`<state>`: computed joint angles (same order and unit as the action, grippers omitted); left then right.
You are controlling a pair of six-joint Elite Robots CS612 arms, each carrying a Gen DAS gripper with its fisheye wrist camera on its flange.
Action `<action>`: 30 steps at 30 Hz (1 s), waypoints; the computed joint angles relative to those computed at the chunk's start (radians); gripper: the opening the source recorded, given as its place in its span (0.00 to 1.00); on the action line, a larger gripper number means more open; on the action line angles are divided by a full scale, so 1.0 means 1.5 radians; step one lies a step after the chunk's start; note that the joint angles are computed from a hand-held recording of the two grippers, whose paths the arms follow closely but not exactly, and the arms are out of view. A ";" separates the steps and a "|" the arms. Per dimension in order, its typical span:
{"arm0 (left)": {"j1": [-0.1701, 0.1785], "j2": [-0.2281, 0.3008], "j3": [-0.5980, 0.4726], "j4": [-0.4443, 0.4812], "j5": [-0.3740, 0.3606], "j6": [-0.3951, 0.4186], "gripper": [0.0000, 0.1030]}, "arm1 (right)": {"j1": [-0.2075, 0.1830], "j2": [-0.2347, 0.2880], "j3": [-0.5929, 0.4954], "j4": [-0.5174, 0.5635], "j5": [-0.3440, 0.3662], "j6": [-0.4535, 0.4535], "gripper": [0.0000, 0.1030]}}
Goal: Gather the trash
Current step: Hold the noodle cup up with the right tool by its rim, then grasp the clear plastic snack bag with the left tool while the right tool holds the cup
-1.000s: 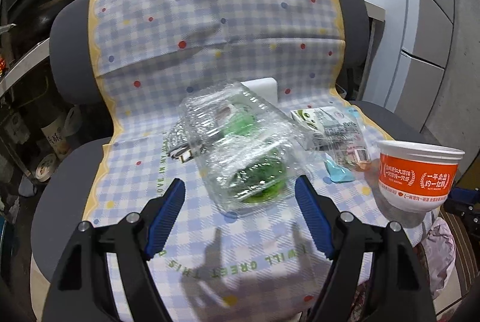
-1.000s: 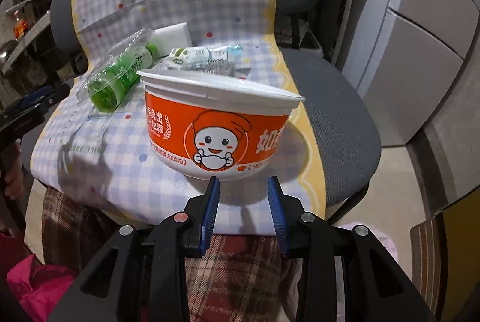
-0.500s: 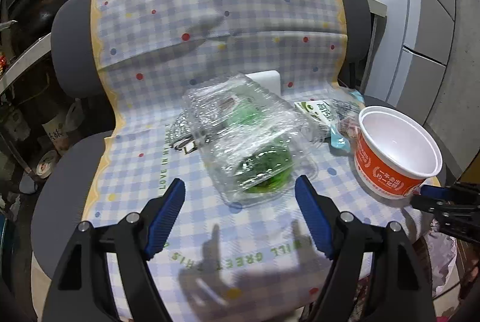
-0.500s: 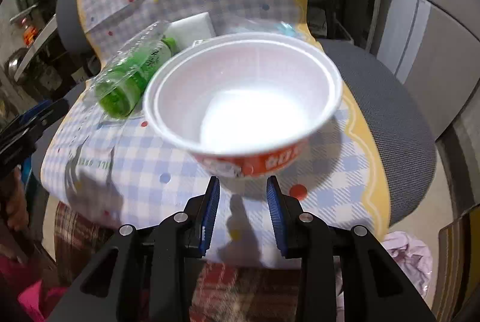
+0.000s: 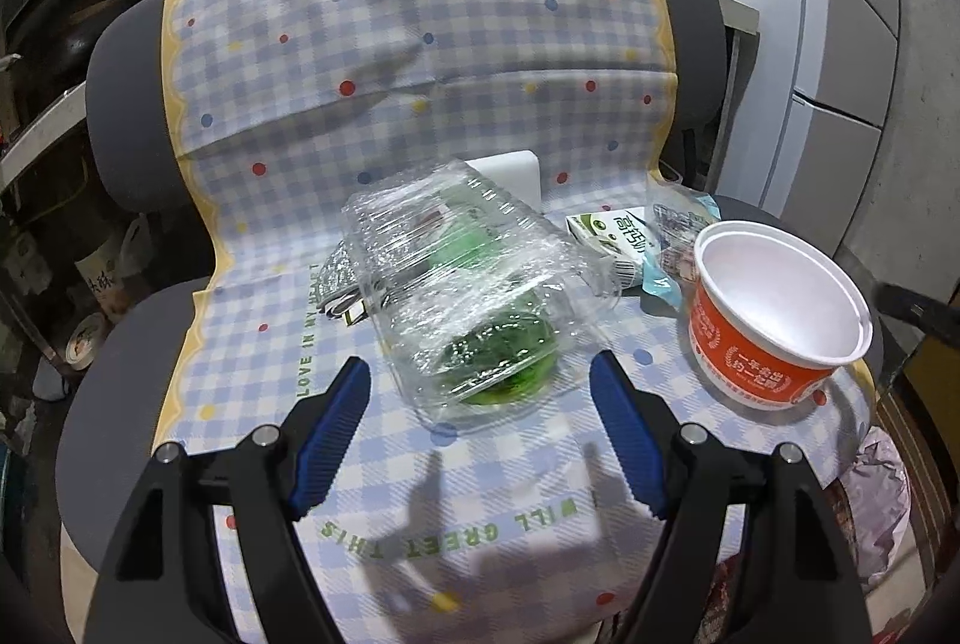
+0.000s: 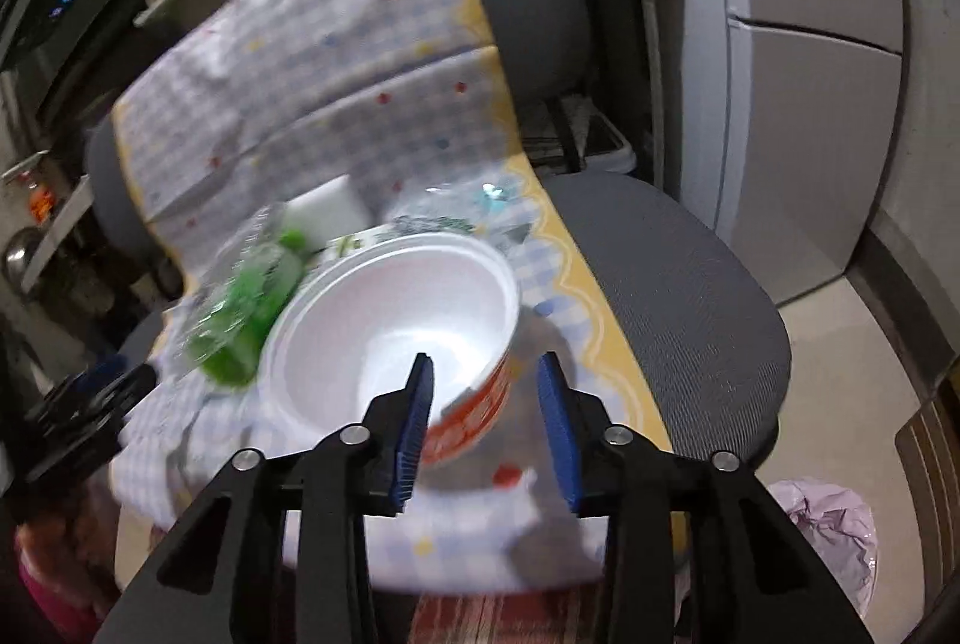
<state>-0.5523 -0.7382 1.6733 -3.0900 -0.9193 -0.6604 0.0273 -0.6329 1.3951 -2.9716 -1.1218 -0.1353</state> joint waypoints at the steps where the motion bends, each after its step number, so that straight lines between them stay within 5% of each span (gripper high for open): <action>1: -0.001 0.000 -0.002 0.001 0.000 0.002 0.72 | 0.004 0.009 -0.015 0.005 -0.014 0.003 0.33; 3: -0.002 0.002 -0.006 0.002 -0.001 0.008 0.72 | 0.009 0.024 -0.042 0.028 -0.035 0.016 0.27; 7: -0.005 0.007 -0.020 -0.002 -0.008 0.036 0.72 | 0.004 0.032 -0.052 0.051 -0.003 0.037 0.08; 11: -0.007 0.016 -0.043 -0.012 -0.024 0.070 0.72 | -0.015 0.016 -0.019 -0.027 0.037 0.074 0.05; 18: -0.008 0.055 -0.117 -0.028 -0.073 0.127 0.71 | -0.042 0.004 0.008 -0.150 -0.027 0.135 0.05; 22: -0.006 0.092 -0.186 0.012 -0.106 0.143 0.72 | -0.053 0.015 0.001 -0.162 -0.028 0.157 0.05; 26: -0.005 0.138 -0.268 0.078 -0.097 0.170 0.92 | -0.058 0.028 -0.018 -0.143 -0.030 0.170 0.06; 30: 0.004 0.172 -0.336 0.168 -0.107 0.150 0.92 | -0.060 0.039 -0.032 -0.138 -0.032 0.178 0.06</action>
